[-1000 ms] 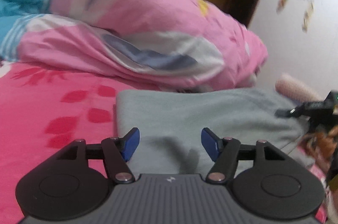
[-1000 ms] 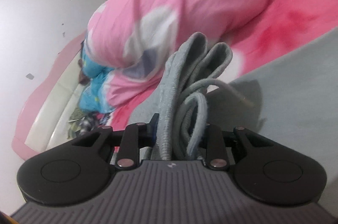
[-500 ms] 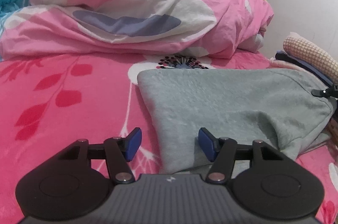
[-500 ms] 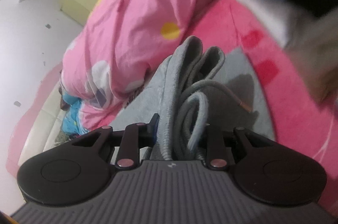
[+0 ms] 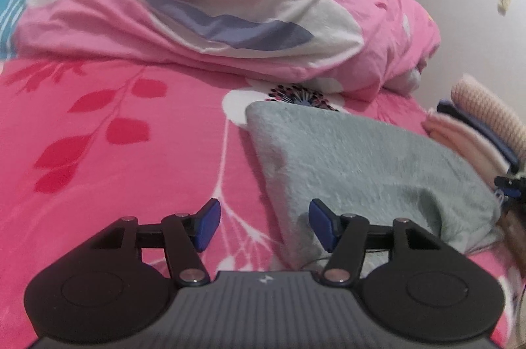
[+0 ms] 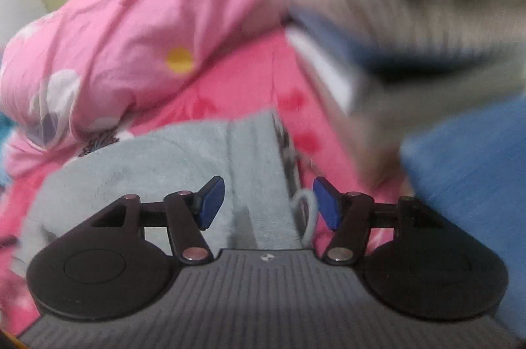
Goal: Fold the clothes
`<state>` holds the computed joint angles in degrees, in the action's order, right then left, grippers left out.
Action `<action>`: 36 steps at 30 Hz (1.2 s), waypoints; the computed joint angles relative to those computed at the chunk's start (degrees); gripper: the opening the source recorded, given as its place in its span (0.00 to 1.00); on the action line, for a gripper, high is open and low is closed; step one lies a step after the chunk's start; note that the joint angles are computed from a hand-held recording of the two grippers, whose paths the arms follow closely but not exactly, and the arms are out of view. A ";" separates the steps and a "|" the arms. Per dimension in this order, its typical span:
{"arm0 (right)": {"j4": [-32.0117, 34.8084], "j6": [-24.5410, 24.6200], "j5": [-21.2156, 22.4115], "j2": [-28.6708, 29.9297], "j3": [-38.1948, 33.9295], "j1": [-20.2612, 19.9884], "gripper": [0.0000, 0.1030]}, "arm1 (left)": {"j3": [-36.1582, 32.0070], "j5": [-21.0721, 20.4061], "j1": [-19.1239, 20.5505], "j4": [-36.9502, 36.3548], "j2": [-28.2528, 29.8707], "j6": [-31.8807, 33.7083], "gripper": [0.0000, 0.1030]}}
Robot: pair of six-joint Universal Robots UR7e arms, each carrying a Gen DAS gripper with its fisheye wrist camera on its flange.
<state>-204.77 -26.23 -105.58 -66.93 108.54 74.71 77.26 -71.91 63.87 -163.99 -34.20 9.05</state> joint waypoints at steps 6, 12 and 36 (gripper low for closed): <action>-1.94 0.79 3.80 5.66 -0.54 -2.77 0.47 | -2.12 -6.40 2.60 3.83 -0.16 -5.76 0.57; -12.79 -14.07 2.10 7.65 3.12 4.82 0.47 | -9.33 -14.32 4.85 11.85 2.05 -9.39 0.57; -13.42 -59.18 -8.84 37.11 -17.56 19.99 0.11 | -37.81 -21.63 6.94 32.12 17.61 -17.61 0.13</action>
